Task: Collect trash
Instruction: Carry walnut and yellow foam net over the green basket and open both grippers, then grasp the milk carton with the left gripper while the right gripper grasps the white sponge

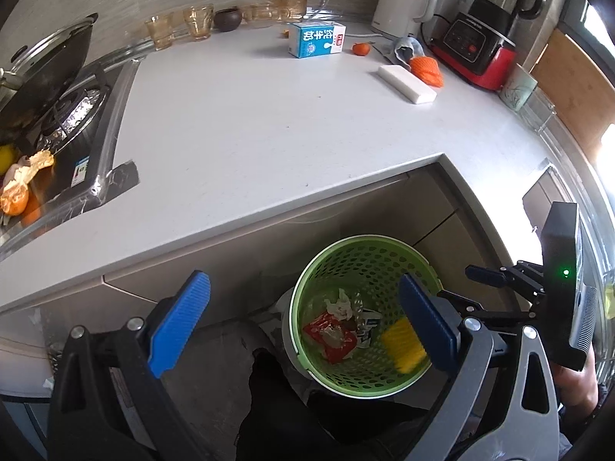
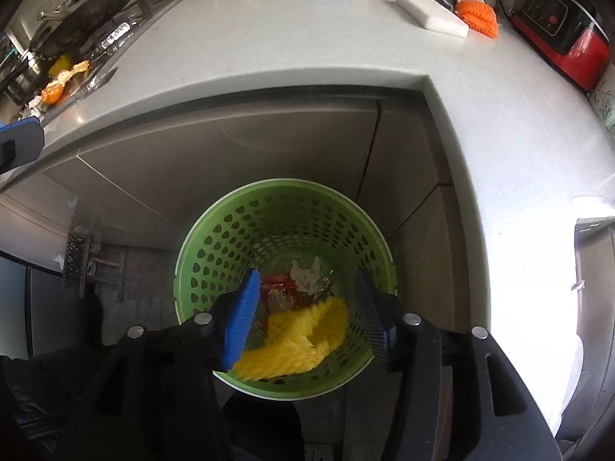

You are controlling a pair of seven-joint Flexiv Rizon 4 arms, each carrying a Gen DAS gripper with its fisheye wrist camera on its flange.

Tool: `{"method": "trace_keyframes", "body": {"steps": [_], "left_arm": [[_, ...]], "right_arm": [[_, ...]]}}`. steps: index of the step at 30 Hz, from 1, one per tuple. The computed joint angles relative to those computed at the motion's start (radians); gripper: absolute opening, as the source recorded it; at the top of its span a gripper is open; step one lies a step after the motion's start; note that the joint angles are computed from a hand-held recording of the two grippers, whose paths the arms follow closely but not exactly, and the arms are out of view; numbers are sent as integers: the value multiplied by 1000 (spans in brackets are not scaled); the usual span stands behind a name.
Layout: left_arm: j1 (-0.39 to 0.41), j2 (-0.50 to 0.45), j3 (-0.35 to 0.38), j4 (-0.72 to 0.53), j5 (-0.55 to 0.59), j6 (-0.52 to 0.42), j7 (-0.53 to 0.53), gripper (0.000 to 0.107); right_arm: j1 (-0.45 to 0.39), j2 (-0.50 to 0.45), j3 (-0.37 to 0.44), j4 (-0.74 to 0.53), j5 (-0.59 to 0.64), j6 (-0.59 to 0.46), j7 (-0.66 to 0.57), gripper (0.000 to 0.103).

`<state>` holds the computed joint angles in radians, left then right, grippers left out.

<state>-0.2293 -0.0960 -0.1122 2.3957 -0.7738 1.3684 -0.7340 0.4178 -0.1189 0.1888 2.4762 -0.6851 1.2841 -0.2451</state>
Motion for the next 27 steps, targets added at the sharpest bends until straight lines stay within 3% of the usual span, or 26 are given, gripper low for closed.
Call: {"method": "trace_keyframes", "body": {"steps": [10,18,24,27], "left_arm": [[-8,5,-4,-5,-42,-6,29,95],[1,-17,-10,-65,-29,-18,61,95],[45,-133,-61,-225,-44,-20,185,95],[78,-230,-78,-362,18,-64,205,95]], "right_arm": [[-21,44,0,2,-60,-8,49,72],[-66,100,-1,-13,-141,-37,84,95],[-128,88,-32,-70,-200,-38,108,99],[-148,58,-52,-116,-221,-54,117,100]]}}
